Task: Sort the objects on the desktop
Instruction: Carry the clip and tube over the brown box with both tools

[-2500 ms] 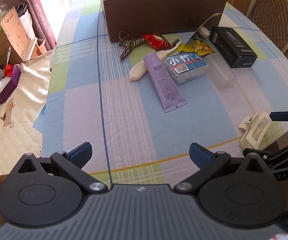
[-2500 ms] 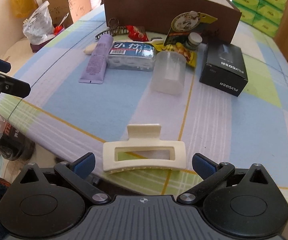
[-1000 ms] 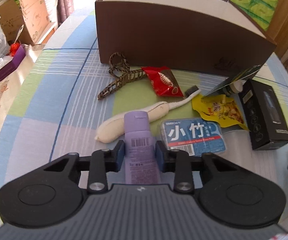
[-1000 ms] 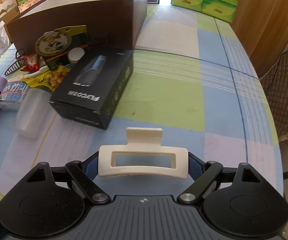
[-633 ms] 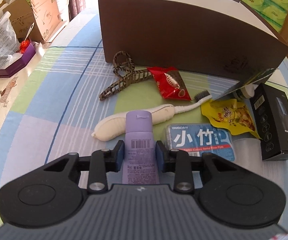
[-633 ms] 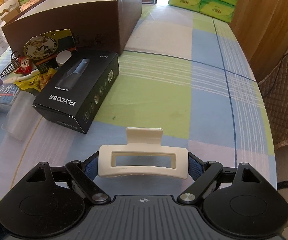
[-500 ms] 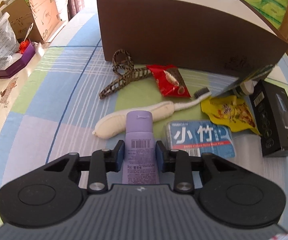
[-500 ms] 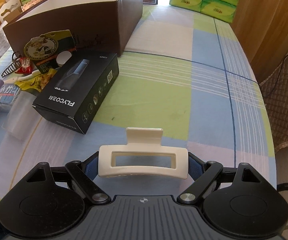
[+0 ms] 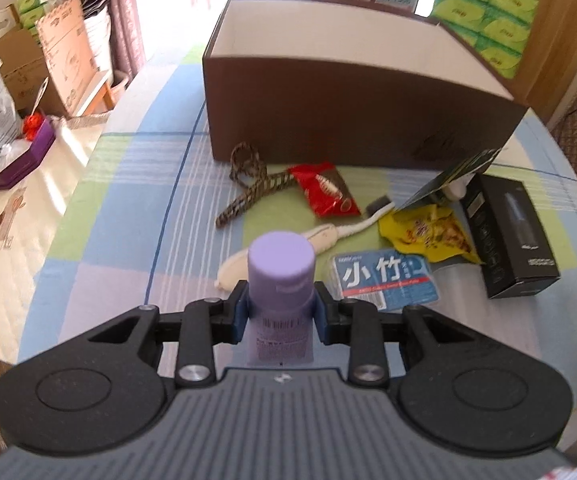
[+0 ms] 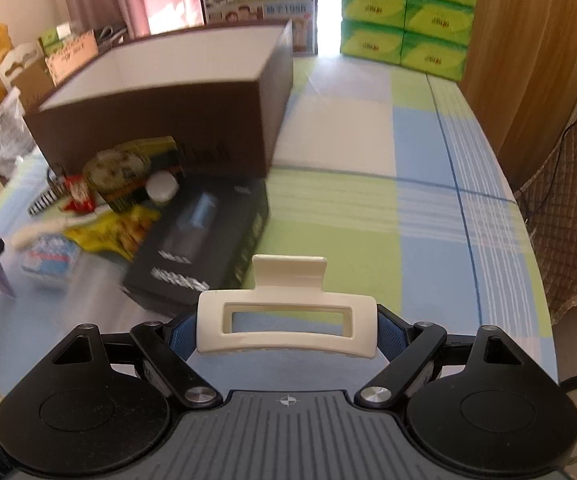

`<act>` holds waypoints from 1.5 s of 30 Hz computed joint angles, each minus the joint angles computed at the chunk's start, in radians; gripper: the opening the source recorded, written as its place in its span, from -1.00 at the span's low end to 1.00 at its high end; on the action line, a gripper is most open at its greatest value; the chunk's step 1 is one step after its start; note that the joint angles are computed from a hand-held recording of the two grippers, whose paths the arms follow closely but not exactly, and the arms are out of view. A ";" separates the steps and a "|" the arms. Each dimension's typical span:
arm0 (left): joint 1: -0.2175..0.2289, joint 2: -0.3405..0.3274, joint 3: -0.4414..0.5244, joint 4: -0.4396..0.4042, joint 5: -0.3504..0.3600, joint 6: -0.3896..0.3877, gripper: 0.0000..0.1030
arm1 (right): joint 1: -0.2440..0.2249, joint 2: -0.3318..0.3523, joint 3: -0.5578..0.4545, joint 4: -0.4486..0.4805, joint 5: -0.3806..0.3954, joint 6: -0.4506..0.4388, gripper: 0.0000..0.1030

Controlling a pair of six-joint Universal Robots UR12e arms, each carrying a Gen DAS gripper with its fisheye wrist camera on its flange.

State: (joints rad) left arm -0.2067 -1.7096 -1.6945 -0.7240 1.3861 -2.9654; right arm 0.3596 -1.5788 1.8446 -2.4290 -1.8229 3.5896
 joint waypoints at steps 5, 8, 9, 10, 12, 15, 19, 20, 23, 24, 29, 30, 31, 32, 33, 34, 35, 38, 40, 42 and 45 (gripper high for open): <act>0.017 0.005 0.013 0.012 -0.049 0.031 -0.47 | 0.021 0.026 -0.040 -0.020 -0.024 -0.004 0.63; 0.027 0.007 0.024 0.026 -0.077 0.037 -0.47 | 0.027 0.040 -0.063 -0.037 -0.038 -0.016 0.63; 0.030 0.007 0.029 0.030 -0.085 0.040 -0.47 | 0.028 0.045 -0.069 -0.045 -0.041 -0.023 0.63; 0.032 0.007 0.035 0.036 -0.092 0.042 -0.47 | 0.028 0.049 -0.075 -0.055 -0.042 -0.030 0.63; 0.035 0.005 0.046 0.048 -0.109 0.047 -0.47 | 0.026 0.058 -0.088 -0.074 -0.036 -0.045 0.63; 0.041 -0.003 0.069 0.066 -0.138 0.054 -0.47 | 0.020 0.075 -0.109 -0.105 -0.023 -0.073 0.63; 0.043 -0.026 0.111 0.092 -0.169 0.051 -0.47 | 0.006 0.102 -0.143 -0.149 0.000 -0.107 0.63; 0.042 -0.034 0.124 0.098 -0.174 0.050 -0.47 | 0.001 0.108 -0.150 -0.160 0.007 -0.117 0.63; 0.040 -0.061 0.166 0.117 -0.183 0.049 -0.47 | -0.011 0.134 -0.182 -0.193 0.022 -0.159 0.63; 0.038 -0.071 0.181 0.123 -0.184 0.049 -0.47 | -0.015 0.144 -0.194 -0.203 0.026 -0.173 0.63; 0.027 -0.130 0.271 0.131 -0.190 0.040 -0.47 | -0.033 0.196 -0.261 -0.245 0.039 -0.230 0.63; 0.024 -0.143 0.290 0.134 -0.191 0.038 -0.47 | -0.036 0.208 -0.278 -0.251 0.043 -0.241 0.63; 0.022 -0.153 0.305 0.132 -0.190 0.035 -0.47 | -0.039 0.218 -0.289 -0.256 0.047 -0.249 0.63; 0.021 -0.164 0.322 0.130 -0.190 0.036 -0.47 | -0.043 0.229 -0.304 -0.258 0.054 -0.258 0.63; 0.019 -0.175 0.337 0.130 -0.191 0.037 -0.46 | -0.045 0.240 -0.320 -0.257 0.059 -0.264 0.63; 0.015 -0.188 0.355 0.124 -0.183 0.034 -0.47 | -0.048 0.251 -0.335 -0.255 0.065 -0.269 0.63; 0.011 -0.201 0.374 0.114 -0.176 0.037 -0.47 | -0.050 0.262 -0.349 -0.253 0.071 -0.276 0.63; 0.003 -0.232 0.411 0.091 -0.152 0.048 -0.46 | -0.059 0.292 -0.384 -0.239 0.087 -0.291 0.63; -0.003 -0.254 0.436 0.068 -0.136 0.060 -0.46 | -0.065 0.310 -0.401 -0.222 0.096 -0.301 0.63; -0.011 -0.278 0.465 0.030 -0.114 0.077 -0.46 | -0.070 0.327 -0.419 -0.197 0.106 -0.315 0.63; -0.020 -0.309 0.500 -0.045 -0.078 0.097 -0.46 | -0.078 0.351 -0.442 -0.149 0.116 -0.328 0.63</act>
